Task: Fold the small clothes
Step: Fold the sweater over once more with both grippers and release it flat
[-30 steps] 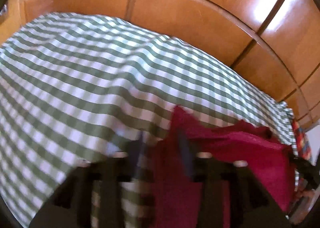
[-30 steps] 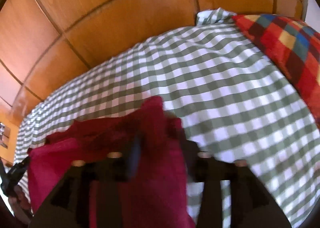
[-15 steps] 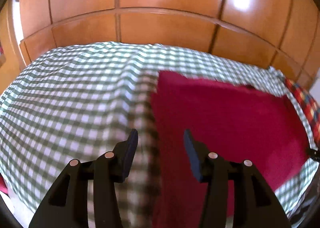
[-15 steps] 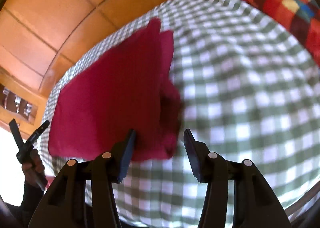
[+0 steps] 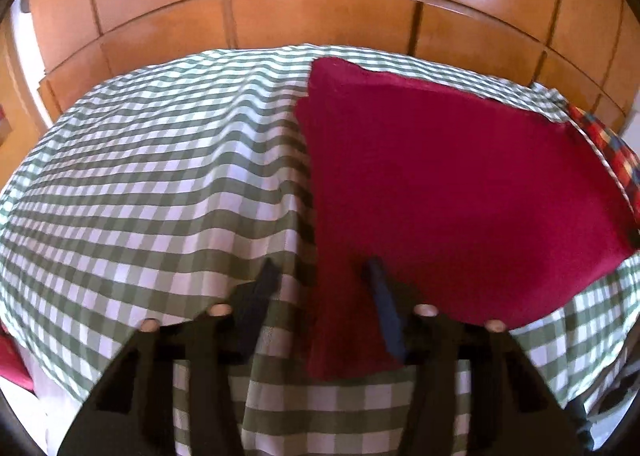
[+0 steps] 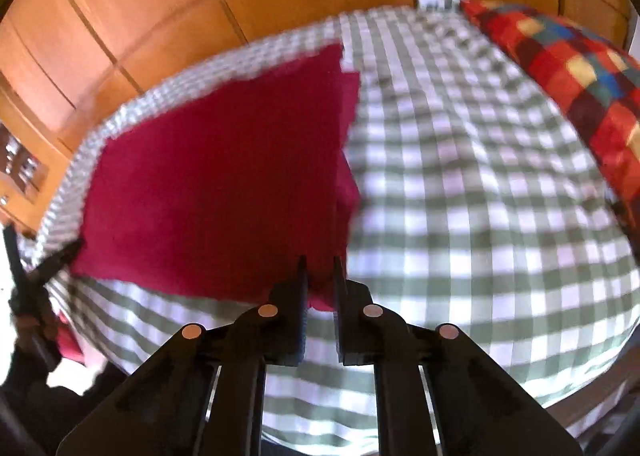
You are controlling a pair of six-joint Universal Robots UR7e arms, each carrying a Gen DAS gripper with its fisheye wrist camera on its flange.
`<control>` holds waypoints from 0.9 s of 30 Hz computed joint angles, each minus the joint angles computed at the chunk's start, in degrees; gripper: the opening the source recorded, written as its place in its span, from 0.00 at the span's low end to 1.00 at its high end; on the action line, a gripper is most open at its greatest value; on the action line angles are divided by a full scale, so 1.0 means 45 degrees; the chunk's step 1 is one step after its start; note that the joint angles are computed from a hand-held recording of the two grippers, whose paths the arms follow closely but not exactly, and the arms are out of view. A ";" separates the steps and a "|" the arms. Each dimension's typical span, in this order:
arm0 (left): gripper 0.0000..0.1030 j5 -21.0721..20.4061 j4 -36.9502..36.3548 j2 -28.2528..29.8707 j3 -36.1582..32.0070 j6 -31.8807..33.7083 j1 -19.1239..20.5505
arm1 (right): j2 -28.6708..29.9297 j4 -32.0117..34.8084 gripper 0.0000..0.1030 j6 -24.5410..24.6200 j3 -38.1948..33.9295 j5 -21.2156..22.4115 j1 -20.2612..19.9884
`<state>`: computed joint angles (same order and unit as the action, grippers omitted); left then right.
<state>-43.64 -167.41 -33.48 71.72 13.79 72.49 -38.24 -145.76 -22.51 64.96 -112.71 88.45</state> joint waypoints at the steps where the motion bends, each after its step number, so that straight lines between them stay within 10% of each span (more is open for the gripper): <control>1: 0.14 -0.0168 0.0054 -0.0041 0.0050 0.0372 -0.0022 | -0.0018 0.0020 0.09 0.0040 0.0105 -0.0027 -0.0046; 4: 0.10 0.0594 -0.0718 0.0096 0.0269 0.2397 -0.0267 | -0.0180 -0.0249 0.09 0.0113 0.0555 0.0120 -0.0049; 12: 0.28 0.0057 0.0359 -0.0287 0.0088 0.0506 -0.0079 | -0.0283 0.0196 0.10 0.0473 0.0502 0.0323 -0.0156; 15: 0.29 -0.0158 0.0157 -0.0333 0.0209 0.0211 -0.0028 | -0.0348 0.0316 0.32 0.0963 0.0502 0.0156 -0.0138; 27: 0.31 -0.0048 -0.0537 -0.0351 0.0493 0.0455 -0.0039 | 0.0318 -0.2922 0.43 -0.0302 0.0137 -0.1728 0.0888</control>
<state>-43.85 -169.83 -35.06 73.94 15.84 72.32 -36.81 -158.91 -23.87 65.57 -120.49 92.44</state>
